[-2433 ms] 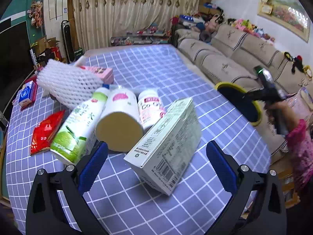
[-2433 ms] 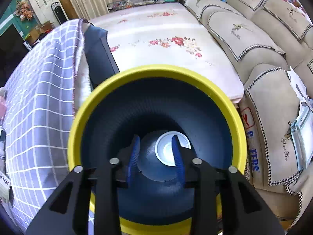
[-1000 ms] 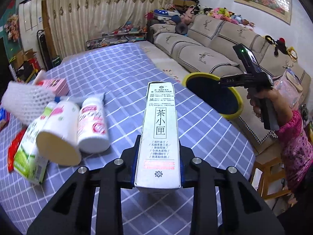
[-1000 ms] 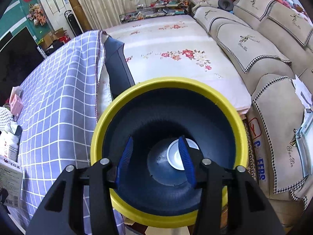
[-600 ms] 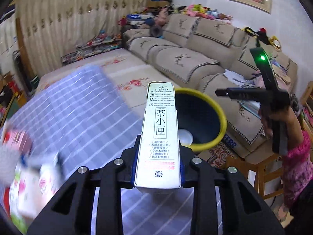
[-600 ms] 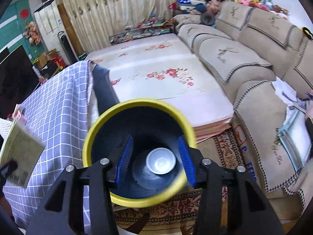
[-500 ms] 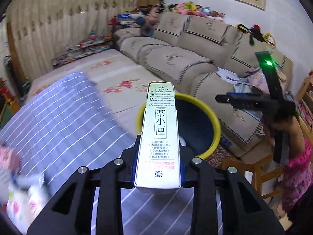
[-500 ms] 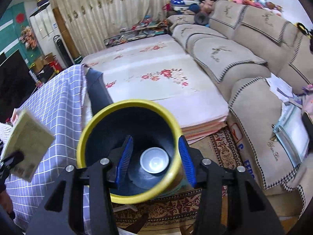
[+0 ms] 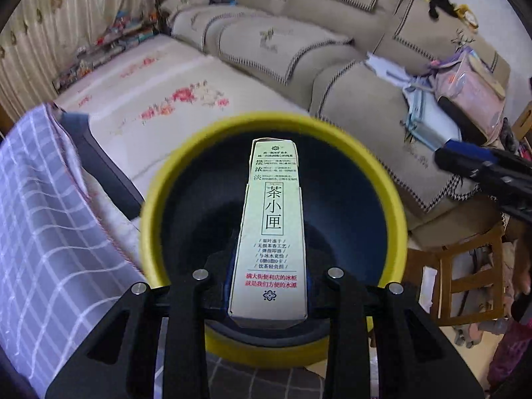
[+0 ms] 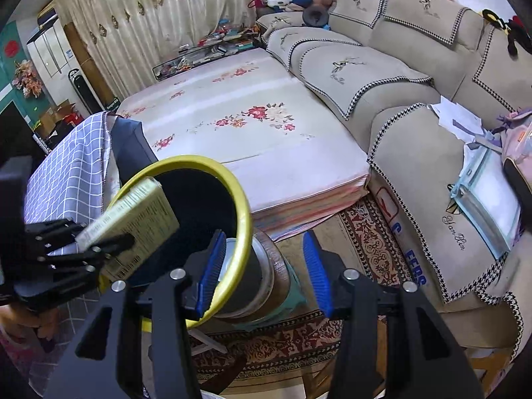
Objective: Collect trash
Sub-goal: 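Carry the tea box over the bin and open the left tool, then move the right tool back to the table toward the white vitamin bottle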
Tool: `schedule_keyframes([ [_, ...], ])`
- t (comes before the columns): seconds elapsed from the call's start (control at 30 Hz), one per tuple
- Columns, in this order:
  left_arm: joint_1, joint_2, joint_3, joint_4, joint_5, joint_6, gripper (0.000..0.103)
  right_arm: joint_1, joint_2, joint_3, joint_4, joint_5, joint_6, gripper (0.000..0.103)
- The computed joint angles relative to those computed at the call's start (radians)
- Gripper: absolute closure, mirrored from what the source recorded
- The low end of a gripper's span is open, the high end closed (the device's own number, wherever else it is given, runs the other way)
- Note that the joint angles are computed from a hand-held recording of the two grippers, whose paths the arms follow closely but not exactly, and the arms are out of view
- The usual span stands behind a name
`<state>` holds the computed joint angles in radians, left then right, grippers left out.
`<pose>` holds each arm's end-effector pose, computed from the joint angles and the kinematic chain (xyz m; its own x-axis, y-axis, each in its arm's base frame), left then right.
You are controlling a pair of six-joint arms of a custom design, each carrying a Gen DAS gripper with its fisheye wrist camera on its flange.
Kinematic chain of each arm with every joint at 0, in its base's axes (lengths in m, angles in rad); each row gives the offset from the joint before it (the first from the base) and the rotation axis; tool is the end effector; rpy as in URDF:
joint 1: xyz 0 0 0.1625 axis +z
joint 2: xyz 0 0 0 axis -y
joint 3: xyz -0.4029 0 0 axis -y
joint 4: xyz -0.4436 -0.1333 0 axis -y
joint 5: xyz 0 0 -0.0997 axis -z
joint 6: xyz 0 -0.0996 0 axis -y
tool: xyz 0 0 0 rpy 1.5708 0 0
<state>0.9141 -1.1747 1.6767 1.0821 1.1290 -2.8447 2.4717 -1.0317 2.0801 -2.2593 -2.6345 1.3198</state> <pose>-0.1314 -0.4586 0.2321 -0.5027 0.7637 -0.4049 0.7922 0.5945 0.1378 0.4241 -0.2770 0.0434 -0.7256 0.4209 0.5443 -0.1239 0.6982 -0.7051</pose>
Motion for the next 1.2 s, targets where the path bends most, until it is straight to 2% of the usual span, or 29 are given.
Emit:
schedule_keyframes([
  [0.1, 0.0, 0.015, 0.006, -0.005, -0.014, -0.02, 0.07, -0.005, -0.001, 0.011, -0.022, 0.004, -0.008, 0.053],
  [0.17, -0.011, -0.013, 0.027, -0.044, -0.037, -0.006, 0.046, -0.006, 0.001, 0.019, -0.048, 0.009, -0.019, 0.053],
  [0.3, -0.027, -0.076, 0.055, -0.044, -0.039, -0.025, 0.043, -0.001, 0.009, 0.026, -0.083, 0.014, -0.028, 0.052],
  [0.4, -0.036, -0.188, 0.086, -0.034, -0.016, -0.053, 0.042, 0.009, 0.023, 0.02, -0.095, 0.021, -0.03, 0.052],
  [0.5, -0.042, -0.327, 0.105, -0.018, -0.014, -0.065, 0.032, 0.021, 0.042, 0.002, -0.094, 0.022, -0.035, 0.052],
  [0.57, -0.053, -0.421, 0.116, -0.007, -0.027, -0.075, 0.03, 0.03, 0.059, -0.015, -0.096, 0.02, -0.045, 0.052],
  [0.63, -0.077, -0.537, 0.13, 0.007, -0.074, -0.08, 0.024, 0.039, 0.086, -0.041, -0.108, 0.019, -0.067, 0.052],
  [0.67, -0.088, -0.57, 0.133, 0.017, -0.095, -0.086, 0.02, 0.044, 0.105, -0.06, -0.116, 0.019, -0.085, 0.052],
  [0.77, -0.099, -0.689, 0.123, 0.066, -0.175, -0.106, 0.019, 0.058, 0.161, -0.113, -0.153, 0.025, -0.149, 0.051],
  [0.97, -0.087, -0.845, 0.066, 0.196, -0.365, -0.209, 0.017, 0.08, 0.332, -0.282, -0.301, 0.07, -0.372, 0.05],
  [1.13, -0.019, -0.923, 0.016, 0.24, -0.418, -0.203, 0.016, 0.097, 0.513, -0.479, -0.428, 0.141, -0.571, 0.048],
  [1.2, 0.025, -0.935, -0.008, 0.238, -0.412, -0.175, 0.016, 0.101, 0.576, -0.554, -0.464, 0.182, -0.629, 0.048],
])
